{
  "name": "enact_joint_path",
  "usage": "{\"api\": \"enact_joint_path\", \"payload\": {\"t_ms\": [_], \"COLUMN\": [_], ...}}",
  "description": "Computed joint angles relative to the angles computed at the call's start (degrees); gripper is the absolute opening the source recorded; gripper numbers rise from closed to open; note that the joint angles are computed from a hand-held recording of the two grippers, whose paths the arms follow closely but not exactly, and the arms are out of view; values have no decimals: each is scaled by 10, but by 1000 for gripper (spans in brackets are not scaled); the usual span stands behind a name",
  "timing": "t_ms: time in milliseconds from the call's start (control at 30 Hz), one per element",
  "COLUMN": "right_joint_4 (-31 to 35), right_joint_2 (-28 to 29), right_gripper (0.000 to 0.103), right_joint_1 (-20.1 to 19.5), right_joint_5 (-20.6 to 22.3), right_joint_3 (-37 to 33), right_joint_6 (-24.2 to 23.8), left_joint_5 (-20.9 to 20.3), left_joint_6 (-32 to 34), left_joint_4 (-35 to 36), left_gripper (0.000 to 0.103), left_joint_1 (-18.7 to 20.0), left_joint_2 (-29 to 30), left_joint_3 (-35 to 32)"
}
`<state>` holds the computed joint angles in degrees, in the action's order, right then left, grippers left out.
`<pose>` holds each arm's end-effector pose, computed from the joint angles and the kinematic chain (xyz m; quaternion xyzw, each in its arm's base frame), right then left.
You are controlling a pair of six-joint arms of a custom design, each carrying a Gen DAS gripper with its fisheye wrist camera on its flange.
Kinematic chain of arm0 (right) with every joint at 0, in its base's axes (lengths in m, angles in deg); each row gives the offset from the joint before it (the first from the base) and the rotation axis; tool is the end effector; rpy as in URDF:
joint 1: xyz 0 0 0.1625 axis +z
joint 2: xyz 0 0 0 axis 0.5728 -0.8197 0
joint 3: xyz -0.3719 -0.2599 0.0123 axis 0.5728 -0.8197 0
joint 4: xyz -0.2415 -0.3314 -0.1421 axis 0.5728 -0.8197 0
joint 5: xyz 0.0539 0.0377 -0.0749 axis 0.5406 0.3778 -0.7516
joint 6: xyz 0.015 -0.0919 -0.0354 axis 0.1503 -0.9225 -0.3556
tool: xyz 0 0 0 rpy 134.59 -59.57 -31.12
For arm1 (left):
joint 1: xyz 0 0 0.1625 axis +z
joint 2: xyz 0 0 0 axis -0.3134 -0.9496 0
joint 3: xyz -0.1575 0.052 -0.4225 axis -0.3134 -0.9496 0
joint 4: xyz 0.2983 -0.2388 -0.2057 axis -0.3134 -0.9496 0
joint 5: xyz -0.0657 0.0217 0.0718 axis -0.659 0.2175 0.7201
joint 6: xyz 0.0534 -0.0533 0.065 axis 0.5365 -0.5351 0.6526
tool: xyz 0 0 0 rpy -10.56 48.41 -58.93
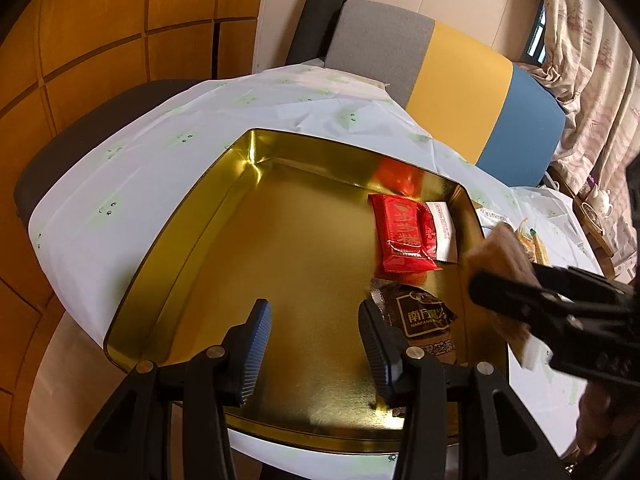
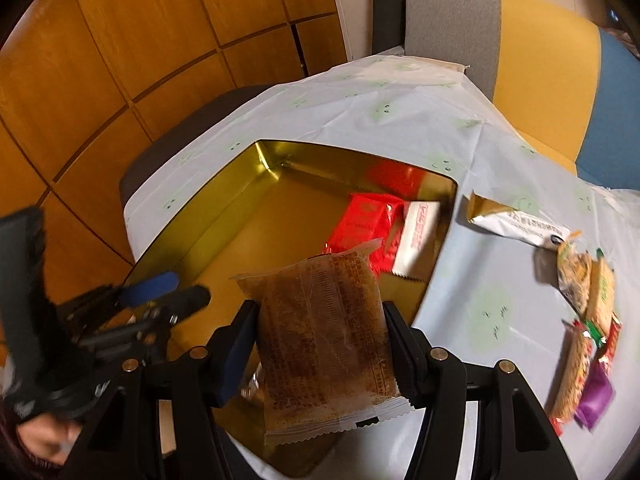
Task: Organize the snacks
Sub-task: 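Carry the pastry bag over the gold tray and open the right gripper, then withdraw both grippers from the tray back toward the remaining snacks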
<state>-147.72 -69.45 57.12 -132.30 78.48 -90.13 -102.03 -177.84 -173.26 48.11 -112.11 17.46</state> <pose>0.1388 -0.6154 0.3059 0.5026 -0.8580 0.0162 0.1048 -0.4072 -0.4847 0.0266 -0.2036 0.8012 -0.4328 0.3595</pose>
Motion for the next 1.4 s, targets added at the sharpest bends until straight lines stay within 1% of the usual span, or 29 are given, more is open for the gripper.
{"api": "enact_joint_path", "payload": {"t_ms": [100,133,233,300,333,400,467,567,667,867,933,1000,1067,1267,1400], "right_joint_4": [-14,-28,-50,-80,-95,-94,-103,-90,-92,-98,-108,-117,-119,-130,-140], "right_joint_2": [12,15,30,37,38,37,33,28,18,-11,-23,-32,-41,-48,-41], "right_gripper": [62,62,64,69,70,75,75,75,75,75,77,82,82,82,82], "right_joint_1": [5,8,10,10,10,5,1,-4,-8,-16,-21,-27,-36,-62,-79], "right_joint_5": [2,-1,-5,-12,-15,-4,-1,5,15,34,40,45,50,39,17], "right_joint_3": [2,6,11,19,23,23,26,23,27,40,45,48,44,17,-10], "right_joint_6": [0,-3,-9,-21,-23,-21,-23,-21,-23,-30,-37,-43,-48,-55,-57], "left_joint_5": [-1,-2,-6,-7,-7,-6,-7,-7,-5,-1,0,2,3,6,12], "left_joint_6": [-1,-3,2,4,7,10,14,22,31,51,57,62,66,86,129], "left_joint_4": [2,3,-3,-2,-3,-3,-7,-7,-3,-5,-4,-4,-2,8,-3], "left_gripper": [46,46,46,46,46,46,46,46,46,46,46,46,46,46,46], "left_joint_1": [1,1,3,3,3,4,5,5,3,0,-2,-2,-3,-4,-3], "left_joint_2": [0,0,0,2,3,4,6,10,14,21,23,25,27,37,46], "left_joint_3": [1,1,2,1,0,-1,-2,-8,-14,-25,-29,-31,-35,-52,-65]}}
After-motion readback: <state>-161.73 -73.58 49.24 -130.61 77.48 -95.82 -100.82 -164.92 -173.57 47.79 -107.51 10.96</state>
